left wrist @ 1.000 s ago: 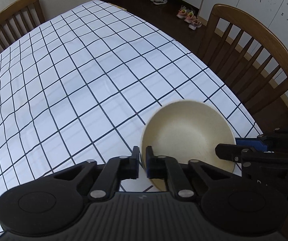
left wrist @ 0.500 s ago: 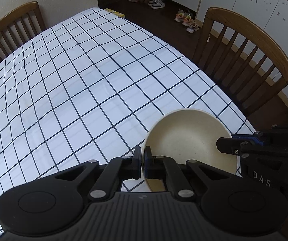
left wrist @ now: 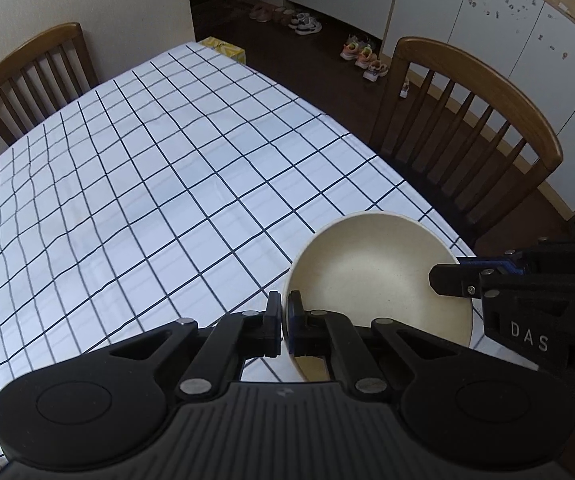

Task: Organize plates and bowls
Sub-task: 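Lift the cream bowl with both grippers and carry it over the steel bowl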

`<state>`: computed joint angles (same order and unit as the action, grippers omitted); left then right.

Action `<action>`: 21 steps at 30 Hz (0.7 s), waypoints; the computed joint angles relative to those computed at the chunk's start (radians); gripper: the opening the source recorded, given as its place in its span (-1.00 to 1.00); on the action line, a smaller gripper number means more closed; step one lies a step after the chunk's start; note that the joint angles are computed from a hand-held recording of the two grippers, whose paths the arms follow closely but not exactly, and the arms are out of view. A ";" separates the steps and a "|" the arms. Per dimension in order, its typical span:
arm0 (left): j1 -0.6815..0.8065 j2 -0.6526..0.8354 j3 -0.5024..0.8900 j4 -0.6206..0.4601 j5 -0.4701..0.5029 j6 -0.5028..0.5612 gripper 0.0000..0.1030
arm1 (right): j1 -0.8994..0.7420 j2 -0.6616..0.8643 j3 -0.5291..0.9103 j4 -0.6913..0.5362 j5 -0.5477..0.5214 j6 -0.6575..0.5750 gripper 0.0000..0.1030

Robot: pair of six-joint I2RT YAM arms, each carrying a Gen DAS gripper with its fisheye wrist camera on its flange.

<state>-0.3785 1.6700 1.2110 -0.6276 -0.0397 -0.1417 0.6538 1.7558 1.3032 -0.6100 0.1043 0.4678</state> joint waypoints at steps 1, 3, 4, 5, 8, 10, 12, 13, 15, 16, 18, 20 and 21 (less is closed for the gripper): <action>0.001 -0.016 -0.005 -0.009 0.001 -0.002 -0.96 | 0.008 -0.011 0.001 -0.009 0.004 0.003 -0.90; 0.002 -0.053 -0.020 -0.025 0.001 -0.005 -0.96 | 0.025 -0.029 0.004 -0.026 0.015 0.007 -0.90; 0.003 -0.072 -0.028 -0.033 0.000 -0.006 -0.96 | 0.035 -0.038 0.006 -0.033 0.020 0.009 -0.90; 0.003 -0.093 -0.037 -0.042 -0.001 -0.006 -0.96 | 0.044 -0.047 0.007 -0.040 0.026 0.013 -0.90; 0.006 -0.153 -0.064 -0.067 -0.002 -0.009 -0.96 | 0.073 -0.070 0.015 -0.067 0.040 0.026 -0.90; 0.008 -0.193 -0.083 -0.082 -0.003 -0.010 -0.96 | 0.094 -0.084 0.017 -0.079 0.050 0.036 -0.90; 0.011 -0.230 -0.099 -0.101 -0.005 -0.011 -0.95 | 0.115 -0.097 0.019 -0.091 0.060 0.045 -0.90; 0.013 -0.250 -0.109 -0.113 -0.005 -0.011 -0.95 | 0.126 -0.104 0.020 -0.097 0.062 0.053 -0.90; 0.019 -0.287 -0.126 -0.134 -0.005 -0.006 -0.95 | 0.146 -0.113 0.022 -0.108 0.065 0.064 -0.90; 0.025 -0.307 -0.137 -0.144 0.002 -0.001 -0.95 | 0.155 -0.118 0.022 -0.112 0.062 0.071 -0.89; 0.034 -0.350 -0.164 -0.159 0.010 0.007 -0.95 | 0.175 -0.126 0.023 -0.124 0.061 0.087 -0.90; 0.042 -0.389 -0.187 -0.171 0.011 0.011 -0.95 | 0.201 -0.132 0.025 -0.132 0.072 0.099 -0.89; 0.046 -0.412 -0.201 -0.179 0.012 0.014 -0.95 | 0.213 -0.134 0.026 -0.137 0.075 0.106 -0.89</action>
